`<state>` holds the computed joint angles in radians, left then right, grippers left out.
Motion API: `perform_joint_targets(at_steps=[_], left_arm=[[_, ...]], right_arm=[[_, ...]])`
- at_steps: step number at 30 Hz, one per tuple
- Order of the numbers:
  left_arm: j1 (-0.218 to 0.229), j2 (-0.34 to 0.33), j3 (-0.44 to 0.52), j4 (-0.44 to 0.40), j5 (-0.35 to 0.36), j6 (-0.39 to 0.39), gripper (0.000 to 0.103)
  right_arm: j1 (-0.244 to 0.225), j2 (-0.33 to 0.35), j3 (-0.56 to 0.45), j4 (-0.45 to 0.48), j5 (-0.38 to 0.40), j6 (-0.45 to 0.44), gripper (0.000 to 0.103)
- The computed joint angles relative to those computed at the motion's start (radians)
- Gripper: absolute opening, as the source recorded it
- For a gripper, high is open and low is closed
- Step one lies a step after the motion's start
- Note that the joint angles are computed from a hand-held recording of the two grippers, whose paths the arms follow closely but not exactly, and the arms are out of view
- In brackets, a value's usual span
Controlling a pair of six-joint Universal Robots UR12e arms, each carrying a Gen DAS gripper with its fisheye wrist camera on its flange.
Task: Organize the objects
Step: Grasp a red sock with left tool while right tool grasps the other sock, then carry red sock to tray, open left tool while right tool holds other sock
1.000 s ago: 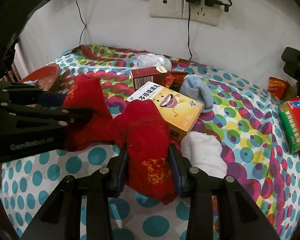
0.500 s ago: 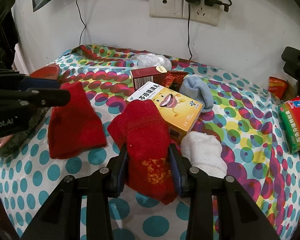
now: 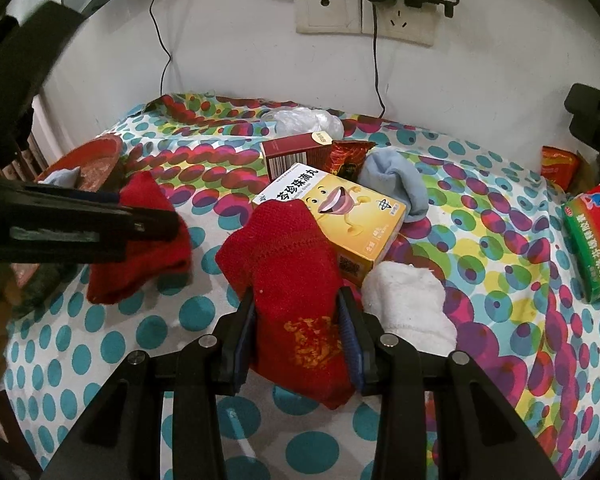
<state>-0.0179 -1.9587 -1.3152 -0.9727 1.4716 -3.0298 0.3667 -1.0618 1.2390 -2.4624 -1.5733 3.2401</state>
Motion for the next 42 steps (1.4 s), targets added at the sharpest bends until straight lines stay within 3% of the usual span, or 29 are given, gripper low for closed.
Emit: perform_joint_targets(at_steps=[6, 11, 23, 27, 33, 42], left_arm=[[-0.017, -0.01, -0.026, 0.074, 0.066, 0.039, 0.066], [-0.002, -0.01, -0.035, 0.095, 0.017, 0.029, 0.069], [0.003, 0.005, -0.086, 0.199, -0.008, 0.052, 0.072], [0.003, 0.007, -0.087, 0.192, -0.008, 0.043, 0.072], [-0.001, 0.019, -0.095, 0.201, 0.017, 0.069, 0.041], [-0.005, 0.038, -0.093, 0.163, 0.008, 0.128, 0.038]], right_arm=[[-0.006, -0.002, 0.004, -0.004, 0.028, 0.015, 0.036], [-0.007, -0.002, 0.004, -0.005, 0.032, 0.015, 0.037], [-0.007, -0.002, 0.004, -0.004, 0.032, 0.014, 0.038], [-0.007, -0.001, 0.003, -0.004, 0.033, 0.015, 0.038], [-0.007, -0.001, 0.003, -0.004, 0.034, 0.015, 0.039], [-0.009, -0.003, 0.001, 0.001, 0.035, 0.012, 0.039]])
